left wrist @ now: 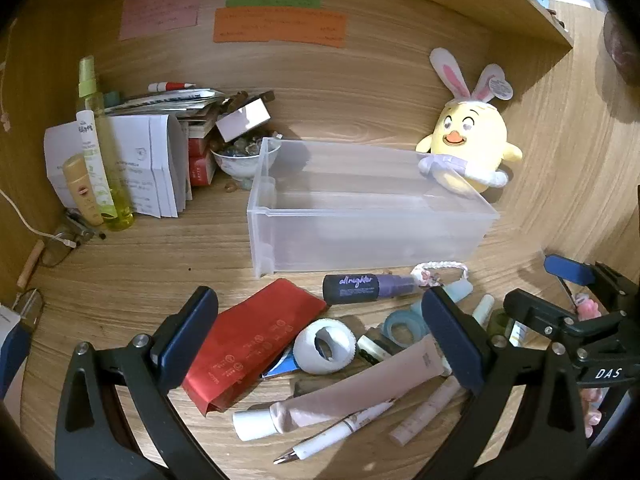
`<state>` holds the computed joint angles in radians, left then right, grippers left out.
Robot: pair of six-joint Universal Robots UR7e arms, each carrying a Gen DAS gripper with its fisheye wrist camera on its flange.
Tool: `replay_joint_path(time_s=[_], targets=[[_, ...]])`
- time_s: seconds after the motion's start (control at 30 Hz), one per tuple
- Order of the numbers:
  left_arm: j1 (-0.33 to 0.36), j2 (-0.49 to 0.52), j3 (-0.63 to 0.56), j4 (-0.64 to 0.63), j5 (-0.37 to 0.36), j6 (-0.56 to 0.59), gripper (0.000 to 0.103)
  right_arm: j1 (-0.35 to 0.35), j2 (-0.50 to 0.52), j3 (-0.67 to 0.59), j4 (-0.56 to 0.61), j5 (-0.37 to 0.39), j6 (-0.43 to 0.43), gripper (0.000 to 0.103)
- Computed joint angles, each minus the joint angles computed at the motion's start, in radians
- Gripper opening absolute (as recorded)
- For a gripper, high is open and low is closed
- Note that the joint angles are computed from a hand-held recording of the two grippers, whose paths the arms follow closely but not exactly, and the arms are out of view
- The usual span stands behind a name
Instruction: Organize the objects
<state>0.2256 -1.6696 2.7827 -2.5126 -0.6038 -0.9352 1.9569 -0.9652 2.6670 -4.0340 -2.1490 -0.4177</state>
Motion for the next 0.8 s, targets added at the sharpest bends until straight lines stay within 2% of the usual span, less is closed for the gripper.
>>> replay_joint_path(time_s=[0.3, 0.8], targets=[[0.004, -0.008, 0.005, -0.017, -0.015, 0.007, 0.103, 0.011, 0.000, -0.002, 0.002, -0.010, -0.001, 0.103], [-0.019, -0.044, 0.009, 0.029, -0.028, -0.015, 0.103, 0.005, 0.006, -0.002, -0.005, -0.006, 0.003, 0.103]])
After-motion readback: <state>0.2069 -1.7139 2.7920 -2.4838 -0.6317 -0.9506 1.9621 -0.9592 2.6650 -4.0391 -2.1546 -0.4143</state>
